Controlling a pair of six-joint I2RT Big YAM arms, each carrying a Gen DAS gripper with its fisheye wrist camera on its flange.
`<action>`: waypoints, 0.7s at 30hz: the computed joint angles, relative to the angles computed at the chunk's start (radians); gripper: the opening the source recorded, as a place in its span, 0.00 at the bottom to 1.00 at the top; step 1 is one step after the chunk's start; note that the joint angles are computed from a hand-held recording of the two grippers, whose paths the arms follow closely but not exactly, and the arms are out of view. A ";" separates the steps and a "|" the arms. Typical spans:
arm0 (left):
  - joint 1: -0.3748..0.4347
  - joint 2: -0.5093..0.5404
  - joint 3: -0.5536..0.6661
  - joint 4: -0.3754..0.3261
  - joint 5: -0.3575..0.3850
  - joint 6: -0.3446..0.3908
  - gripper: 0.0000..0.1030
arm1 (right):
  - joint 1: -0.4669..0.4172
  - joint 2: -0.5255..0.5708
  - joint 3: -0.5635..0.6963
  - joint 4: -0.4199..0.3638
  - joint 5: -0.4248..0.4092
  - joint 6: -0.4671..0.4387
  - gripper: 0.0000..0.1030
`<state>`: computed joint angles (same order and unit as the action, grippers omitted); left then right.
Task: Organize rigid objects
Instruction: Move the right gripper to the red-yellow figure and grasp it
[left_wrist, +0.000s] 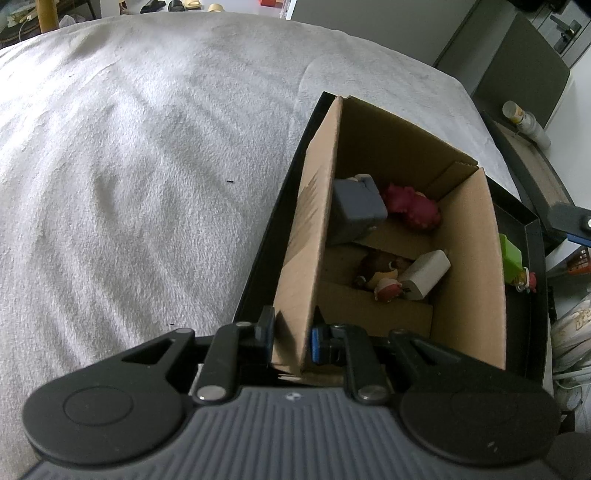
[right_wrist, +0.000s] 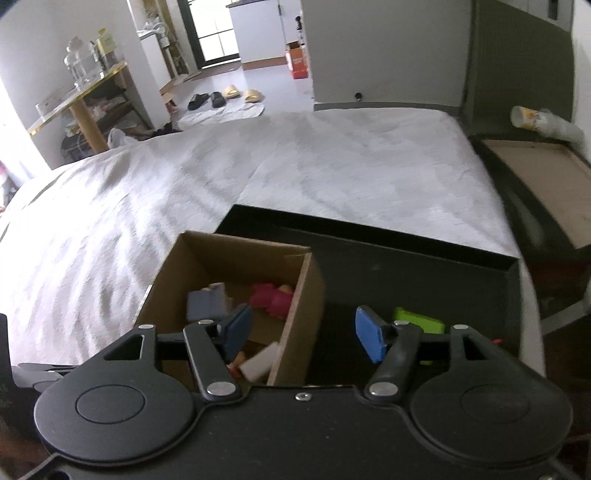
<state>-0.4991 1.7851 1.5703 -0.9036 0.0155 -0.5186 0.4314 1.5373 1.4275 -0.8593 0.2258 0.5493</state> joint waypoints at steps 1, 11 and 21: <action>0.000 0.000 0.001 -0.001 0.000 -0.001 0.17 | -0.004 -0.008 -0.008 -0.002 0.005 -0.001 0.61; -0.002 0.001 0.000 -0.002 -0.009 0.004 0.16 | -0.052 -0.065 -0.077 -0.018 0.012 0.007 0.69; -0.007 0.009 0.010 -0.007 -0.024 0.006 0.16 | -0.122 -0.105 -0.188 0.014 0.011 0.044 0.76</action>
<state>-0.5056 1.7941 1.5808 -0.9109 -0.0087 -0.5124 0.3094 1.4321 1.2391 -0.8454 0.2368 0.5928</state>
